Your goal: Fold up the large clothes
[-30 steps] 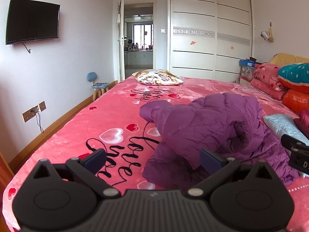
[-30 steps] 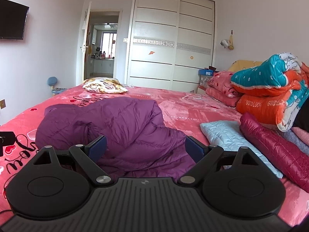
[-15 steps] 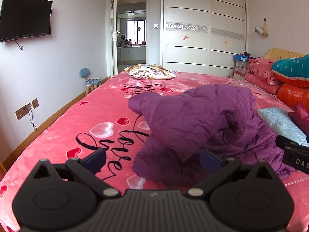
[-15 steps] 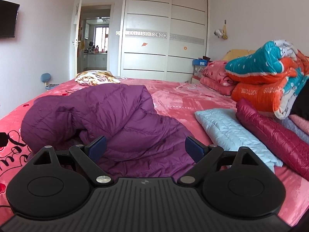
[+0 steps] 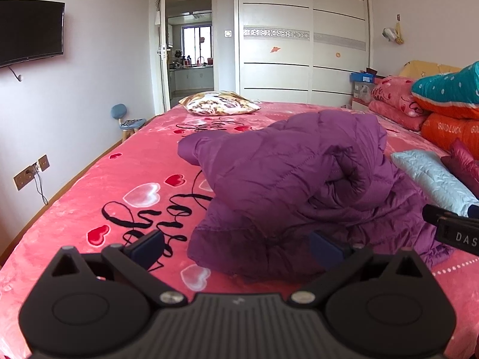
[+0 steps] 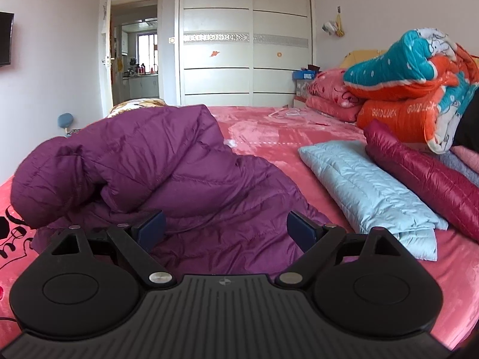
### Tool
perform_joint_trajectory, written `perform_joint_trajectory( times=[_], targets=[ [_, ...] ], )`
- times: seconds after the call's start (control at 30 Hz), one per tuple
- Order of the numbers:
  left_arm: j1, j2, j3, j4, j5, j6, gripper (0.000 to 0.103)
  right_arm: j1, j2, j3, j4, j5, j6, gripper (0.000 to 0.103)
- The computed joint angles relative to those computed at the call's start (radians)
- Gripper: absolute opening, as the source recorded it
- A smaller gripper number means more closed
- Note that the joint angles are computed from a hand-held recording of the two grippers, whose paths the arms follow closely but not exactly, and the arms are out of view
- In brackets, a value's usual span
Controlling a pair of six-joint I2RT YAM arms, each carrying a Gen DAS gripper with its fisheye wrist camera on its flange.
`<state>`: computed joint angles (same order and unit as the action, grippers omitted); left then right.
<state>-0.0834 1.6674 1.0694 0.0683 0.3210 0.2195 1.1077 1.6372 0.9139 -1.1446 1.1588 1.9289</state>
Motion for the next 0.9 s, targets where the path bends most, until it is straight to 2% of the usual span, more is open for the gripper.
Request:
perform_joint_trajectory(
  times=[0.1,0.37,0.67,0.9],
  targets=[
    [-0.011,0.012,-0.005,0.017,-0.011,0.010,0.102,-0.008,-0.012,-0.026,0.026,-0.008,-0.001,0.103],
    [-0.063,0.055,-0.034,0.144,-0.073,0.085,0.102,-0.063,-0.086,-0.155,0.204,-0.049,-0.066,0.103],
    [-0.101,0.130,-0.004,0.254,-0.118,0.101,0.102,-0.141,-0.175,-0.286,0.418,-0.091,-0.167,0.103],
    [-0.120,0.229,0.092,0.236,-0.131,0.062,0.102,-0.185,-0.175,-0.327,0.584,-0.139,-0.283,0.103]
  ],
)
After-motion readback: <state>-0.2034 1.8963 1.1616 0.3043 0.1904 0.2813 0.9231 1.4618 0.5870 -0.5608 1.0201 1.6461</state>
